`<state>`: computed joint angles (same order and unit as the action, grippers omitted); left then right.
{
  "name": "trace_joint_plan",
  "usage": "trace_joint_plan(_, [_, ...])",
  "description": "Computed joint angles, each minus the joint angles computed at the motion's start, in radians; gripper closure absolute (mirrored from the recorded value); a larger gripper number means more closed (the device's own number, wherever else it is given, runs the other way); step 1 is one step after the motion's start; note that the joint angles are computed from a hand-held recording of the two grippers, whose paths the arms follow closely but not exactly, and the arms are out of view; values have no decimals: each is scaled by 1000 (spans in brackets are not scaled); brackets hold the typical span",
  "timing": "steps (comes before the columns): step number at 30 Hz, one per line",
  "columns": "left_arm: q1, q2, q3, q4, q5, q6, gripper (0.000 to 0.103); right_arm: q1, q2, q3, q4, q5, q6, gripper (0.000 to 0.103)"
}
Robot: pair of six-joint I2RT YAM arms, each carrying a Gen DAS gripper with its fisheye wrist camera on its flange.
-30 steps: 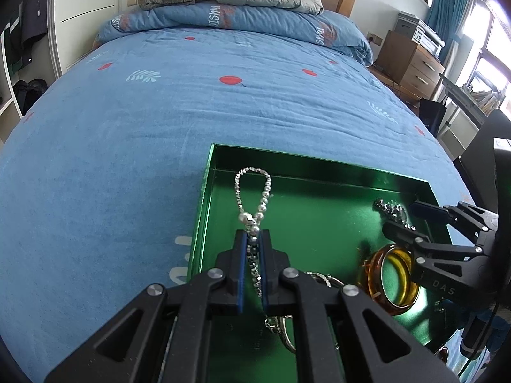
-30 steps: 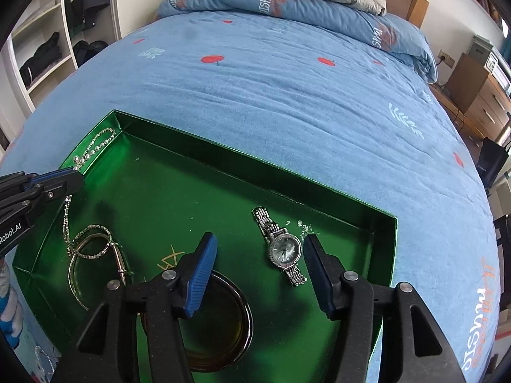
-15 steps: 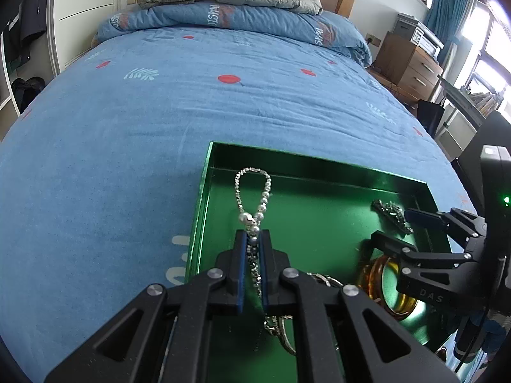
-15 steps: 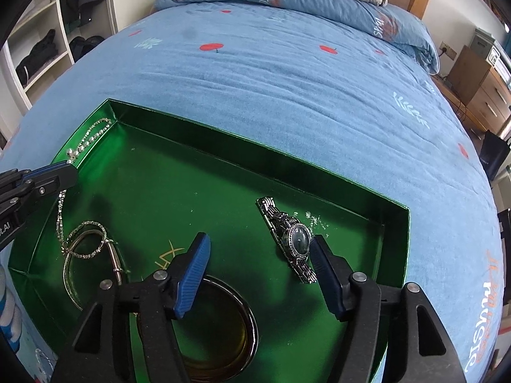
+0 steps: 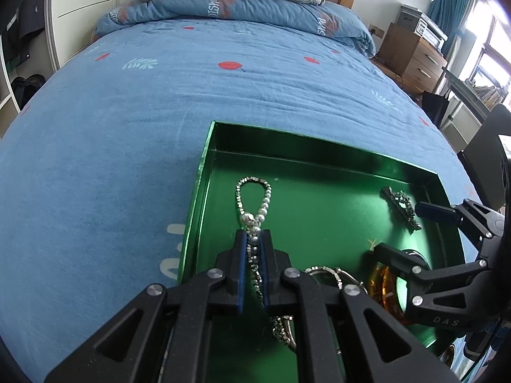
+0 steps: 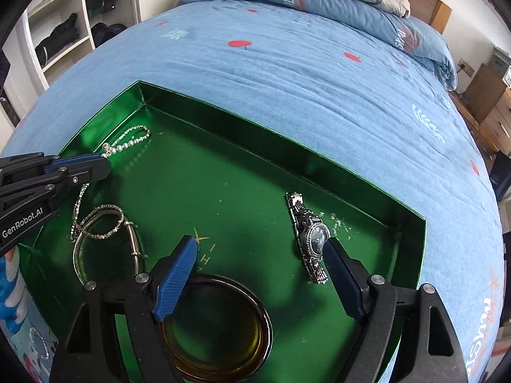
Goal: Organize jewelry
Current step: 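Lower the silver bead necklace into the tray and open the left tool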
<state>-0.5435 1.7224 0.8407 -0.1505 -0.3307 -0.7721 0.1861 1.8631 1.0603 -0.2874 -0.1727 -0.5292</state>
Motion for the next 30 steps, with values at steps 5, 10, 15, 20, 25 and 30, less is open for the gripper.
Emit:
trace_joint_plan(5, [8,-12,-19,19,4,-12,95,1,-3,0,-22,-20,-31,20])
trace_joint_plan(10, [6,-30,-44,35,-4,-18,95,-4,2,5,-48,-62,-79,19])
trace_joint_plan(15, [6,-49,-73,63,-6,-22,95,-12,18,19,-78,-104,-111,12])
trace_joint_plan(20, [-3,-48,-81,76,-27,-17,95,-18,33,34,-105,-142,-143,10])
trace_joint_plan(25, [-1,-44,-90,106,-32,-18,95,-18,41,44,-134,-183,-204,10])
trace_joint_plan(30, [-1,-29,-87,124,-44,-4,95,-31,70,87,-202,-252,-238,8])
